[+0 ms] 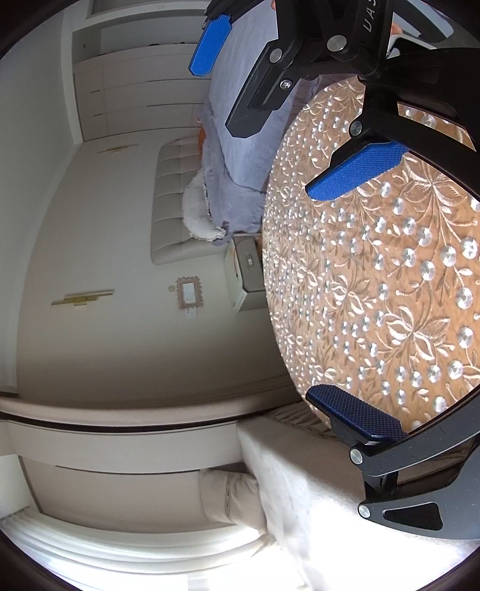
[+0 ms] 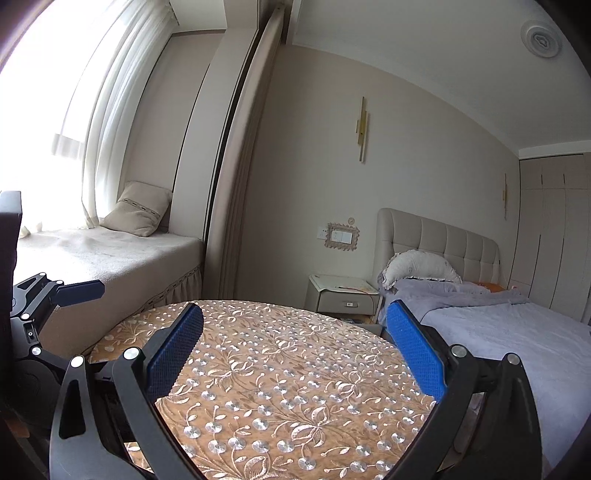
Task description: Collect trash
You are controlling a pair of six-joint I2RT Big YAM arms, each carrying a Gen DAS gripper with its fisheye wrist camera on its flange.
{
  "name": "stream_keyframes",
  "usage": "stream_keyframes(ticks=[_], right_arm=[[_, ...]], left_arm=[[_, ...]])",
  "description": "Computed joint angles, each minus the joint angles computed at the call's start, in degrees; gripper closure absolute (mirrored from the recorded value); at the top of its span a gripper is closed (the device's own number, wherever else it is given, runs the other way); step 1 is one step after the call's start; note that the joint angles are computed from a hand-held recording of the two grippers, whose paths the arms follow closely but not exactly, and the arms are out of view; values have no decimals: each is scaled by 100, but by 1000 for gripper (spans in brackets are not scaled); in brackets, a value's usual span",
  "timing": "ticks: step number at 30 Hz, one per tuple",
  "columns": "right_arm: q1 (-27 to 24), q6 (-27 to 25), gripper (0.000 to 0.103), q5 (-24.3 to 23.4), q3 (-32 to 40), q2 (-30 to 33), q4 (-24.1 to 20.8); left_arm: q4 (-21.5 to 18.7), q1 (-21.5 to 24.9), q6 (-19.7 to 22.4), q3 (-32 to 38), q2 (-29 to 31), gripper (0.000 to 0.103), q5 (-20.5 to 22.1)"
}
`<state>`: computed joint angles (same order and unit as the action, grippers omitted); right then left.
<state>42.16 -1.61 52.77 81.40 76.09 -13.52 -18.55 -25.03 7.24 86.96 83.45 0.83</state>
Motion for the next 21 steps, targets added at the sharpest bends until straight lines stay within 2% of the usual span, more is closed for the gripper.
stream_keyframes(ticks=[10, 17, 21], right_arm=[[-66, 127, 4, 11, -96, -54, 16], [-87, 206, 4, -9, -139, -80, 7], [-97, 267, 4, -20, -165, -99, -17]], left_arm=[[8, -73, 98, 31, 19, 5, -218], [-18, -80, 10, 73, 30, 5, -338], [-144, -67, 14, 163, 60, 5, -251]])
